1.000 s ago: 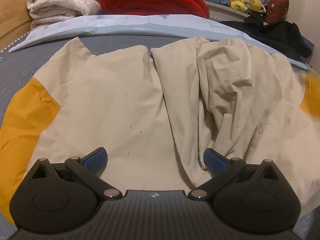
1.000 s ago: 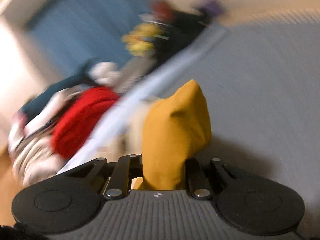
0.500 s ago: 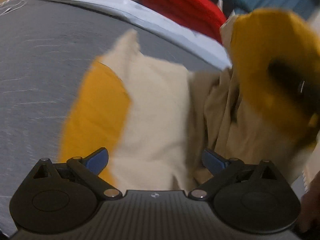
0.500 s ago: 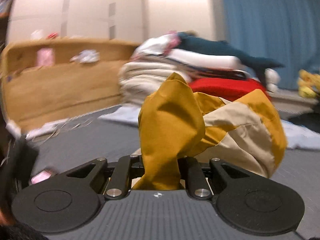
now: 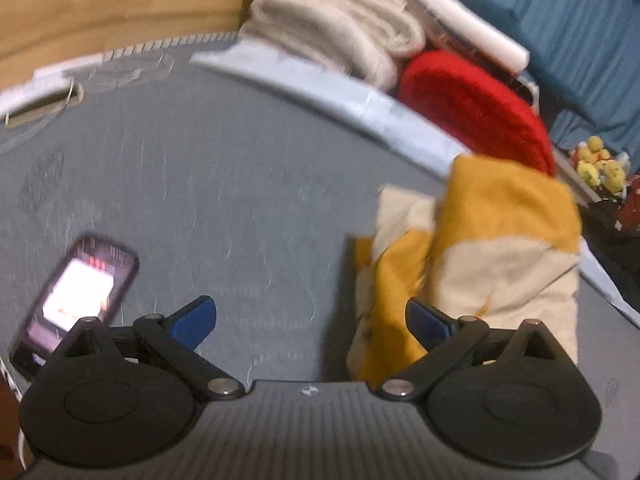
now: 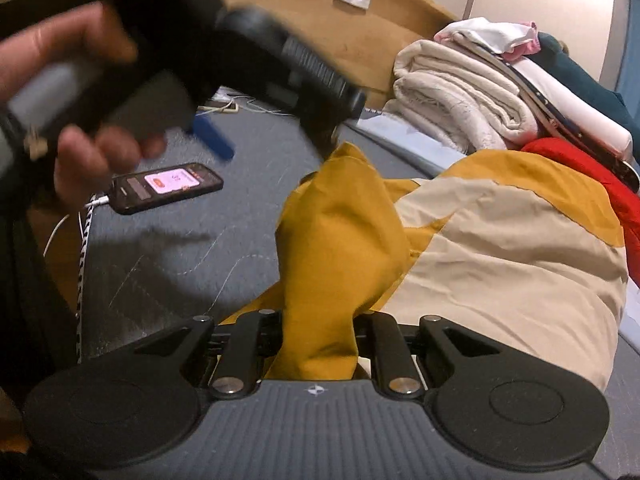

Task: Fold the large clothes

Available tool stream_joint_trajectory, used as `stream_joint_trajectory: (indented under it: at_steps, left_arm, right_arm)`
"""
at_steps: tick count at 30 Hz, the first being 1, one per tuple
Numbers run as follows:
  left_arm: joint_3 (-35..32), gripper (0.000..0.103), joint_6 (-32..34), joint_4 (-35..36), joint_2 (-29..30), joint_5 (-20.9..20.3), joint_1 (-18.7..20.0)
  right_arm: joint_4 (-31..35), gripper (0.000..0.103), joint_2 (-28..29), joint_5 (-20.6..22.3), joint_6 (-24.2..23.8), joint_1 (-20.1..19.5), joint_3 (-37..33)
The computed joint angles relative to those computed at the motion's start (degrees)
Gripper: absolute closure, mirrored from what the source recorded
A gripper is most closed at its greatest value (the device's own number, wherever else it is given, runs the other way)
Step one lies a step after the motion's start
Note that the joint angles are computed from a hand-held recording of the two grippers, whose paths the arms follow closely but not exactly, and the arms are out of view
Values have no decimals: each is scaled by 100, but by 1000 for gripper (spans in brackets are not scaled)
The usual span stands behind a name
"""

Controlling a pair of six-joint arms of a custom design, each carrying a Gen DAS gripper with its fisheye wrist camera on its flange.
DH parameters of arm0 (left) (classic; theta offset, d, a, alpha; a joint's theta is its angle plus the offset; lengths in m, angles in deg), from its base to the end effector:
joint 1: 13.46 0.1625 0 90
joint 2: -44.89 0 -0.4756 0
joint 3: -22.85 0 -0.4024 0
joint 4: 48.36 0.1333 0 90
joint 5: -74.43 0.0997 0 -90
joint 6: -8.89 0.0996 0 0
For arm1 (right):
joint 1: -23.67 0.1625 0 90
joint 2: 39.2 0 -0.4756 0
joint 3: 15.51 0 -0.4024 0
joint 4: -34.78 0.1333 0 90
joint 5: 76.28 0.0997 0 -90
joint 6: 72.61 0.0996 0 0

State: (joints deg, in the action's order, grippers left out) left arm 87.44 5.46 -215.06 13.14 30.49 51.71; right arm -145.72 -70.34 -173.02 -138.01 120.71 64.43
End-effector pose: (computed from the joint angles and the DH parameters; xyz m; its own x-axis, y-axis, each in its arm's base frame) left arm -0.1760 -0.8687 0.2138 -0.8559 -0.2003 -0.4768 0.2520 0.6436 -0.7227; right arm 0.2203 -0.7913 0.0981 -0.3311 -0.6922 0.6413 -0.9429 0.2683 -0.1972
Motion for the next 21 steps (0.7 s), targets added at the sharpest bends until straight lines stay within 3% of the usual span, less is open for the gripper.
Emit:
stream_joint_trajectory:
  at_steps: [2, 4, 7, 15, 21]
  left_arm:
    - [-51, 1, 344, -173, -5, -288, -21]
    - [19, 1, 595, -254, -25, -459, -81]
    - [-89, 1, 1121, -325, 146, -319, -181]
    - [-174, 1, 1547, -75, 370, -190, -255]
    - [-213, 1, 1775, 126, 455, 128, -189]
  right_arm:
    - [63, 82, 60, -72, -101, 15, -63]
    - [143, 67, 10, -53, -54, 13, 16]
    - [287, 49, -125, 206, 328, -65, 212]
    - [849, 47, -616, 614, 1521, -163, 546]
    - [403, 47, -1088, 807, 2196, -229, 897]
